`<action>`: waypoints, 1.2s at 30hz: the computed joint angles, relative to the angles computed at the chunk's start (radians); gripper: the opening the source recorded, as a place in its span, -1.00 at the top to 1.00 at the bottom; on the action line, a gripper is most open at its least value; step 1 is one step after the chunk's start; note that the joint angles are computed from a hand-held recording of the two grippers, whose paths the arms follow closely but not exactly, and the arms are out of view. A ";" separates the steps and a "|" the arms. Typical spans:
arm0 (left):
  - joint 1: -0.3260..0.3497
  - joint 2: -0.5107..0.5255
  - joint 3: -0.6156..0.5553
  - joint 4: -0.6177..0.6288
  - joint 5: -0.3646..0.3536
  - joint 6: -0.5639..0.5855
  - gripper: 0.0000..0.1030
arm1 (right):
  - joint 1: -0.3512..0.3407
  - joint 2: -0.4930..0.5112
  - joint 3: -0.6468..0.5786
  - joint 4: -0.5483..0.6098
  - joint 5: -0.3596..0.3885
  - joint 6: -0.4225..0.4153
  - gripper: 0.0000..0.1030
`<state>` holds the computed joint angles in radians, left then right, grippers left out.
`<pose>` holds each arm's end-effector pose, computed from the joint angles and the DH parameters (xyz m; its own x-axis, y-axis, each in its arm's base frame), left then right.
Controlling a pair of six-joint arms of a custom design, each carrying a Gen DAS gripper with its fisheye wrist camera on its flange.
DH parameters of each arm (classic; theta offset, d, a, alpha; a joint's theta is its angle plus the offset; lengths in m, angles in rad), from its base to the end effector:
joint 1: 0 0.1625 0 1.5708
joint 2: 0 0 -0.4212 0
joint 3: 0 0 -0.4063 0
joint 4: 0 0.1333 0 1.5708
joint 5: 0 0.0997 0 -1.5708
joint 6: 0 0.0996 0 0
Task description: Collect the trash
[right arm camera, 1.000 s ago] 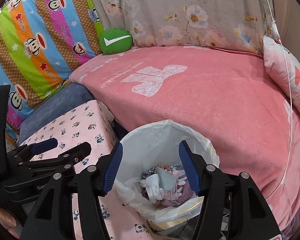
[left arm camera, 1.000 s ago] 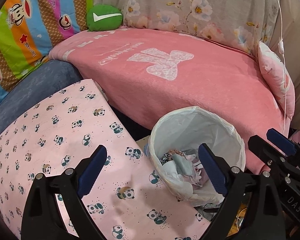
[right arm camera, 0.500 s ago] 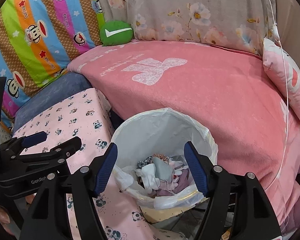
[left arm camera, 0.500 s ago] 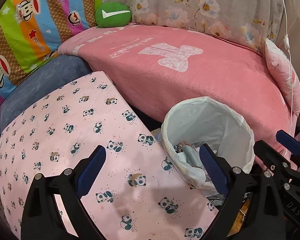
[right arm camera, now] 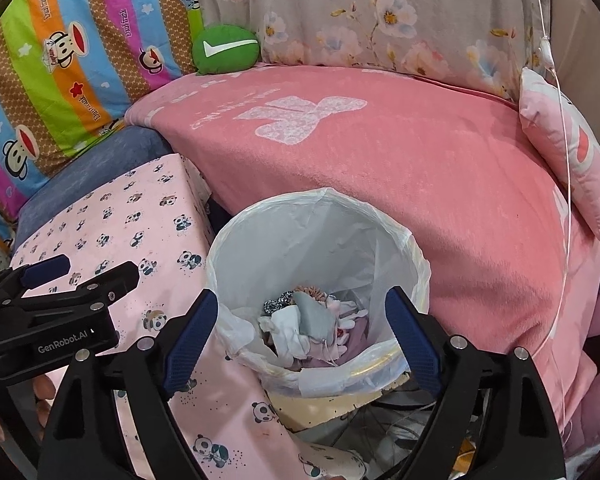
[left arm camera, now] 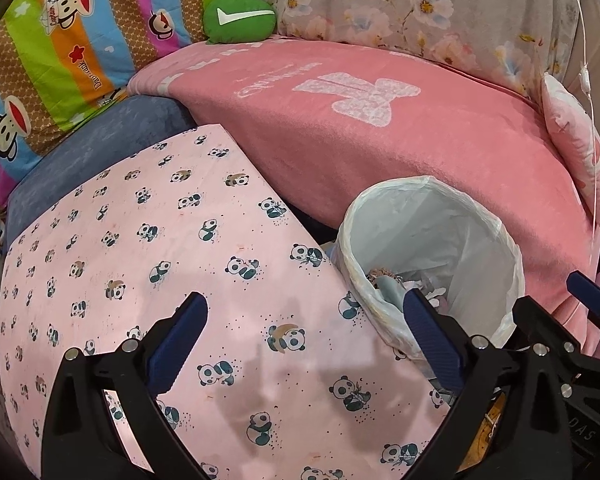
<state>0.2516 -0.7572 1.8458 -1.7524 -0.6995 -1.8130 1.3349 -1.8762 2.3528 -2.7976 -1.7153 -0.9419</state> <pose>-0.4374 -0.3287 -0.0262 -0.6809 -0.3344 -0.6516 0.2680 0.7142 -0.6466 0.0281 -0.3919 0.3737 -0.6908 -0.3830 0.6133 -0.6590 0.6826 -0.3159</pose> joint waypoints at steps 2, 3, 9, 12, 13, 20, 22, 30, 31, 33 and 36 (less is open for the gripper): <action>-0.002 0.002 0.003 -0.003 -0.005 -0.002 -0.83 | -0.008 -0.003 0.003 0.001 0.005 -0.001 -0.65; -0.003 0.004 0.002 -0.001 -0.007 -0.004 -0.83 | -0.012 -0.004 0.002 0.006 0.011 -0.003 -0.66; 0.000 0.017 -0.005 -0.001 -0.019 0.003 -0.83 | -0.036 -0.005 0.008 0.002 0.028 -0.019 -0.91; 0.001 0.023 -0.009 0.002 -0.023 0.009 -0.83 | -0.034 -0.003 0.007 0.000 0.018 -0.012 -0.91; 0.000 0.025 -0.012 0.004 -0.024 0.010 -0.83 | -0.032 -0.002 0.006 0.003 0.015 -0.009 -0.91; -0.003 0.033 -0.019 0.015 -0.019 0.002 -0.83 | -0.039 0.000 0.004 -0.009 0.004 -0.011 -0.91; -0.003 0.037 -0.023 0.020 -0.019 0.000 -0.84 | -0.040 0.000 0.006 -0.016 0.002 -0.015 -0.91; -0.006 0.051 -0.040 0.045 -0.022 -0.017 -0.85 | -0.050 -0.002 0.010 -0.041 -0.003 -0.034 -0.91; -0.006 0.051 -0.041 0.048 -0.022 -0.019 -0.85 | -0.050 -0.001 0.010 -0.044 -0.007 -0.036 -0.91; -0.005 0.052 -0.043 0.053 -0.025 -0.021 -0.85 | -0.048 0.001 0.006 -0.042 -0.010 -0.035 -0.91; -0.005 0.057 -0.048 0.058 -0.031 -0.025 -0.85 | -0.048 0.002 0.005 -0.047 -0.014 -0.037 -0.91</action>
<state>0.2464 -0.7005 1.7975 -1.6945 -0.7302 -1.8379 1.2868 -1.8741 2.3580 -2.8449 -1.7290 -0.9789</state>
